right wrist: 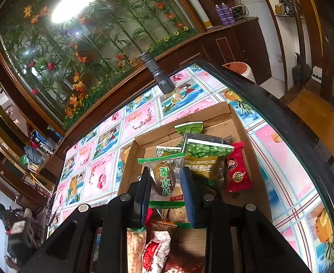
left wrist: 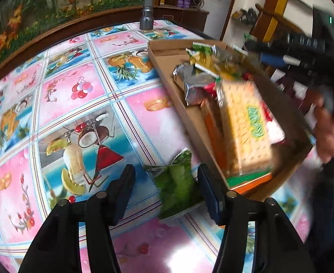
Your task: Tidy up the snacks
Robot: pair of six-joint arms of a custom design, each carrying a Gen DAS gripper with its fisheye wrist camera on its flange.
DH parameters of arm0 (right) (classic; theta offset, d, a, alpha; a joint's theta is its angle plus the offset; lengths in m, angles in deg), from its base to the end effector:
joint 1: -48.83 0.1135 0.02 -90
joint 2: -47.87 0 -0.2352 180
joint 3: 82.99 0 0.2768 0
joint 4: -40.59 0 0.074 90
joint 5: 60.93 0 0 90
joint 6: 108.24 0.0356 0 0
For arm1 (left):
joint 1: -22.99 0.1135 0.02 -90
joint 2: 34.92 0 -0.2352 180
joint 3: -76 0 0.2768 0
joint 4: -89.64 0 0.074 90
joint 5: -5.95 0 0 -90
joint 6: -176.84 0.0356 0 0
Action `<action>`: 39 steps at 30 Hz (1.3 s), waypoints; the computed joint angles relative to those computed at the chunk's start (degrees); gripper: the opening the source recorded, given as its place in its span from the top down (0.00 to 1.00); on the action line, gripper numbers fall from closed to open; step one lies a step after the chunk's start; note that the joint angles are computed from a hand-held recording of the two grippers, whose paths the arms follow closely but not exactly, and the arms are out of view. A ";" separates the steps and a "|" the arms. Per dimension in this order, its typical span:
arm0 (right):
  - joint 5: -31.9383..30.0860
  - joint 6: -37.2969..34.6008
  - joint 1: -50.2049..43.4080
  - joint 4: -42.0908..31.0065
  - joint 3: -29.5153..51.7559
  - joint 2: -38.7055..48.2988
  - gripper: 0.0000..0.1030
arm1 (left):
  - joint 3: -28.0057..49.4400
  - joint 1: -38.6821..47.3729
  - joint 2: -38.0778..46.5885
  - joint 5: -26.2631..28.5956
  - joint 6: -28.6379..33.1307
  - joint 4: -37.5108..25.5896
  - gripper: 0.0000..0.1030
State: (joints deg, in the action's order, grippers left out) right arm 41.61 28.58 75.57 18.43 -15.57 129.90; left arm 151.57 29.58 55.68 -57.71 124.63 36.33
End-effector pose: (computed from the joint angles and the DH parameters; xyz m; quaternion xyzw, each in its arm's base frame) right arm 0.3092 0.1471 0.2115 0.2031 0.8666 0.1884 0.4151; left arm 0.3285 0.0221 0.1785 0.2984 0.9096 -0.1381 0.2539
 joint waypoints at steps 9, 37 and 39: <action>0.30 -0.29 0.36 0.07 0.02 -0.12 0.73 | -2.65 -1.42 -0.43 -4.51 -5.01 7.72 0.71; -1.60 1.45 0.02 -4.82 2.93 3.50 0.73 | -14.63 -18.97 -14.81 2.35 -19.44 24.38 0.70; -1.89 1.75 -0.16 -4.97 2.82 3.46 0.73 | -14.77 -18.36 -14.65 3.54 -19.58 24.79 0.70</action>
